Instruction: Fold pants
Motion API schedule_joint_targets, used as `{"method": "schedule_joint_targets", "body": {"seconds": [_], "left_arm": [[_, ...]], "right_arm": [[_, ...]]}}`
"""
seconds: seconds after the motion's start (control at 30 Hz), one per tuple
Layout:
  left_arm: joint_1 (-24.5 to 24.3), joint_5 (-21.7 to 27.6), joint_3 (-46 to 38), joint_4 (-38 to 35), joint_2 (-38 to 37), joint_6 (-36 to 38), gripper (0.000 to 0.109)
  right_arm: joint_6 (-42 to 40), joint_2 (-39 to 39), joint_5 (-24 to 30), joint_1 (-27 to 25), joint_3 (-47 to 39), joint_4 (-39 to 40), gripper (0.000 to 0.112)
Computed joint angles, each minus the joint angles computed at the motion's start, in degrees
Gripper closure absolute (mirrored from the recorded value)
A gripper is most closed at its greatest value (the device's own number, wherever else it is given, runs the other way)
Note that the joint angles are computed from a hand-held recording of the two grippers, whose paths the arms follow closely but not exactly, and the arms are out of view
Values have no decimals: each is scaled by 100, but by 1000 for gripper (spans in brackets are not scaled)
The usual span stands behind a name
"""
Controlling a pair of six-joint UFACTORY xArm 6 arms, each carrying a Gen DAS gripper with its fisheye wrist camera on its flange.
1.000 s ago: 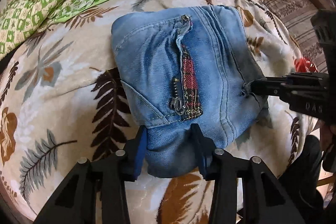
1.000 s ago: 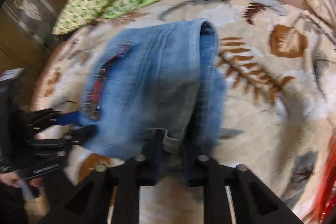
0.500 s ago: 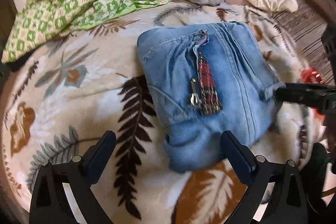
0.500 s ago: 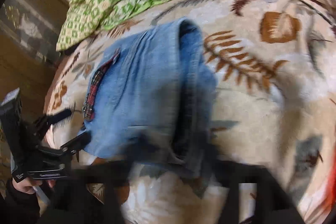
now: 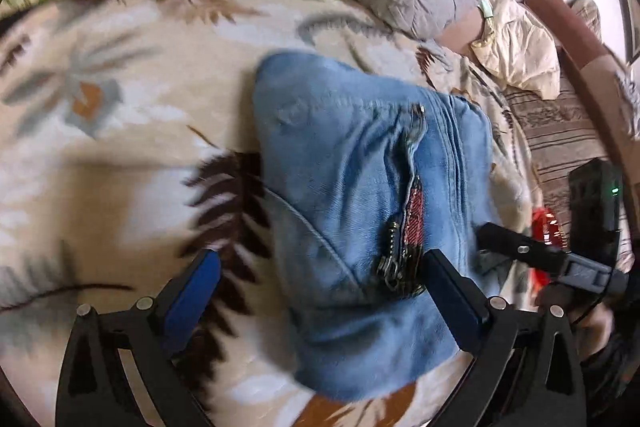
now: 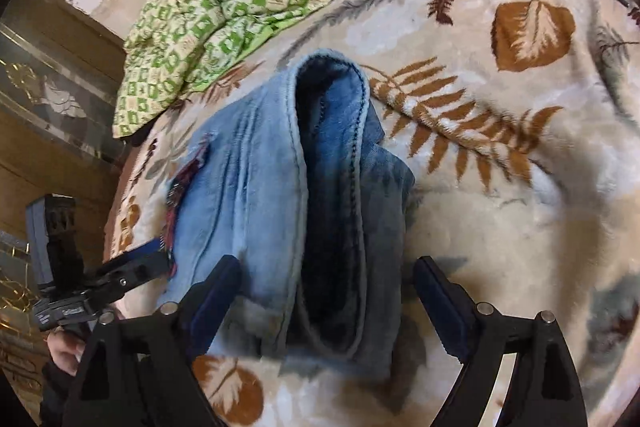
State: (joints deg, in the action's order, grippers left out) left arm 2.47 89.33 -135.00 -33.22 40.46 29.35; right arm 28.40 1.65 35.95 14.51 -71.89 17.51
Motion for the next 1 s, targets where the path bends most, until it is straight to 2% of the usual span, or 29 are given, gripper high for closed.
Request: {"method": "schedule_joint_targets", "body": {"seconds": [0.1,0.13,0.17,0.2,0.23,0.3,0.37,0.4,0.43,0.53,0.63,0.73,0.77,0.8,0.83,0.87,0.9,0.93,0.97,1.0], "left_arm": [[-76,153,284,-169,-9,85,8],[-99,5,580,-197,-150,183,8],[-123,-191,833,-205,-290,310,8],[-150,-374,1096,-211,-442,478,8],[-168,-438,1187,-194,-494,570,8],[-210,-448,1207,-114,-512,647,9],[-287,-376,1074,15,-460,721,19],[-290,-158,900,-52,-390,805,33],[-355,-158,841,44,-386,840,36],[-566,-385,1015,516,-589,1293,37],[-605,-136,518,544,-251,1062,37],[-585,-275,689,405,-305,1043,34],[-593,-483,970,365,-455,1095,33],[-600,-728,1263,358,-611,1138,23],[-630,-1213,1752,390,-882,1175,8],[-643,-1653,2218,407,-1156,1199,6],[-631,-1855,2477,319,-1337,1189,6],[-621,-1887,2571,337,-1460,1078,6],[-599,-1964,2710,370,-1621,1013,6],[-579,-2264,3053,304,-1942,1074,6]], "right_arm": [[50,139,-317,54,47,0,23],[105,179,-356,76,31,-144,25],[207,223,-344,112,-13,-401,34],[215,255,-348,145,-50,-593,38],[318,268,-359,186,-74,-841,39],[436,273,-308,220,-118,-1107,46],[491,243,-318,231,-96,-1267,52],[529,229,-329,240,-79,-1311,56],[659,183,-367,259,-22,-1424,58],[1279,51,-369,363,105,-1914,62],[1933,-12,-245,482,140,-2601,63],[1987,22,-303,447,145,-2559,63],[1959,43,-293,443,122,-2559,62],[1930,36,-295,437,131,-2564,58],[1931,3,-322,426,177,-2582,54],[1969,-22,-381,410,226,-2586,44],[1974,-64,-453,378,292,-2489,35],[1934,-138,-498,339,365,-2298,31],[1948,-215,-457,318,400,-2210,22],[1987,-331,-281,303,379,-2231,11]]}}
